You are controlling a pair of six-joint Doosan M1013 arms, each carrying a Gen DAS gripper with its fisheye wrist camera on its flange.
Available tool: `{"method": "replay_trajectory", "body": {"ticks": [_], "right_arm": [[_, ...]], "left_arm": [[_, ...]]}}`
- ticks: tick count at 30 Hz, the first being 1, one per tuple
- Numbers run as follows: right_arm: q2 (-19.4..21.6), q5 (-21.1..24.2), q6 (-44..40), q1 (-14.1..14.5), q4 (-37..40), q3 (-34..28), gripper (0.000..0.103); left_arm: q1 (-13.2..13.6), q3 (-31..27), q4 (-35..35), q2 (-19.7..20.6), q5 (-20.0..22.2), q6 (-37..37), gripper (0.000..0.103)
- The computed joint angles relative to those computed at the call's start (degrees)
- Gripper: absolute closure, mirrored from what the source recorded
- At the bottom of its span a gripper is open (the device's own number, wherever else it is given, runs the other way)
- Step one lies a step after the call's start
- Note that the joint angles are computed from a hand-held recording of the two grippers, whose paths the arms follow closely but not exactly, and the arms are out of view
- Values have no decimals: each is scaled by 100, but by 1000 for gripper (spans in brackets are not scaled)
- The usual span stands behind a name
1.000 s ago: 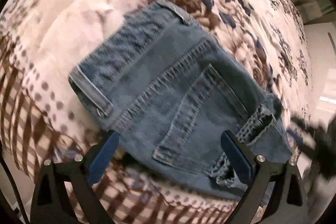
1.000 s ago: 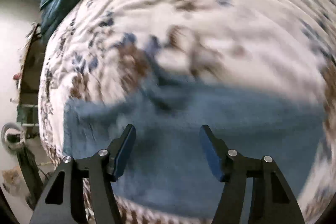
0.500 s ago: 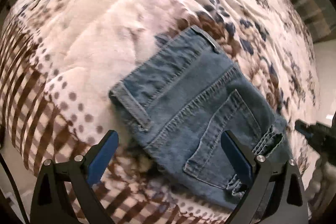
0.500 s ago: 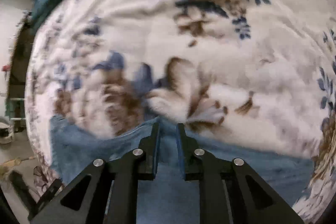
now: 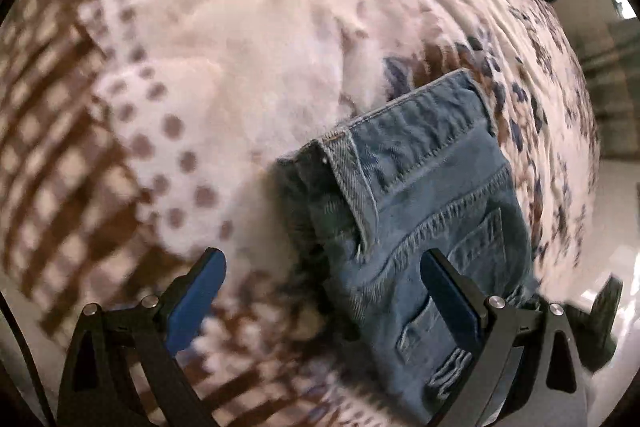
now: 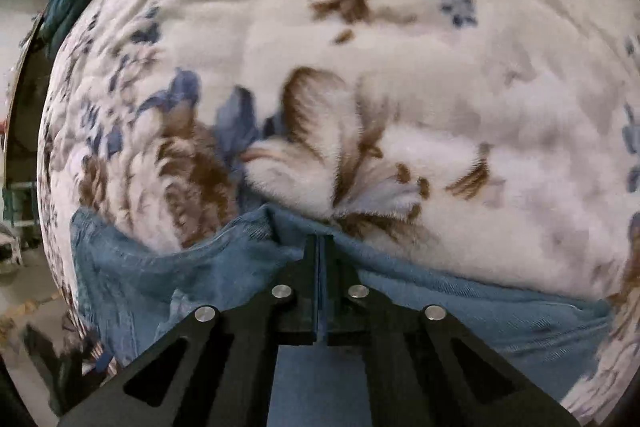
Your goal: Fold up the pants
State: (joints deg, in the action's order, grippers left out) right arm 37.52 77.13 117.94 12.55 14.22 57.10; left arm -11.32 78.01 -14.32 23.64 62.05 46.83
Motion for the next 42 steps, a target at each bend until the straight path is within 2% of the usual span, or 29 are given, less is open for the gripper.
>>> {"method": "replay_trajectory", "body": {"ticks": [1, 3, 5, 6, 8, 9, 10, 12, 15, 16, 17, 18, 19, 21, 22, 25, 29, 33, 37, 42], "right_arm": [[-41, -47, 29, 44, 10, 22, 98], [-162, -138, -27, 30, 33, 127, 88], [-288, -240, 50, 88, -103, 279, 59], [-354, -312, 75, 103, -123, 379, 57], [-409, -346, 128, 151, -145, 489, 57], [-448, -377, 152, 159, -148, 564, 57], [-459, -412, 201, 178, -156, 603, 57], [-527, -561, 329, 235, -137, 780, 56], [-513, -627, 402, 287, -76, 857, 56], [-519, -629, 411, 285, -44, 893, 57], [-524, -645, 441, 281, -10, 920, 57], [-561, -709, 483, 263, 55, 993, 56], [-574, -760, 502, 256, 96, 1026, 56], [-656, -899, 572, 229, 97, 1138, 57], [-730, -1029, 621, 210, 111, 1235, 57], [-970, -1347, 816, 149, 78, 1524, 57], [-1467, -1794, 1184, -22, 58, 2082, 57], [-2053, -1965, 1599, -287, -67, 2739, 57], [-2567, -1910, 1858, -575, -369, 3334, 57], [-3146, -1701, 2076, -988, -714, 4101, 56]], "left_arm": [[48, 49, -217, 24, -150, -11, 4], [104, 92, -370, 69, -362, -229, 4], [171, 226, -577, 53, -826, -480, 4], [186, 274, -616, 37, -1002, -623, 4], [223, 422, -930, -36, -1636, -678, 8], [217, 418, -981, -49, -1776, -652, 14], [195, 406, -1044, -74, -1983, -553, 14], [136, 319, -996, -61, -2110, -278, 14], [83, 155, -811, 101, -1858, -9, 14], [85, 126, -791, 176, -1727, -17, 23], [107, 168, -889, 196, -1735, -10, 28], [127, 235, -940, 163, -1833, 19, 43], [106, 230, -807, 115, -1889, 24, 65], [46, 219, -615, -9, -1995, 96, 72], [-49, 149, -293, -91, -2015, 23, 73], [-266, 11, -71, -259, -2275, 116, 77], [-577, -268, -483, -363, -2370, 920, 80], [-1042, -704, -933, -242, -2192, 1874, 81], [-1582, -1128, -1491, 27, -1879, 2646, 81], [-2255, -1492, -1452, 467, -1197, 2867, 81]]}}
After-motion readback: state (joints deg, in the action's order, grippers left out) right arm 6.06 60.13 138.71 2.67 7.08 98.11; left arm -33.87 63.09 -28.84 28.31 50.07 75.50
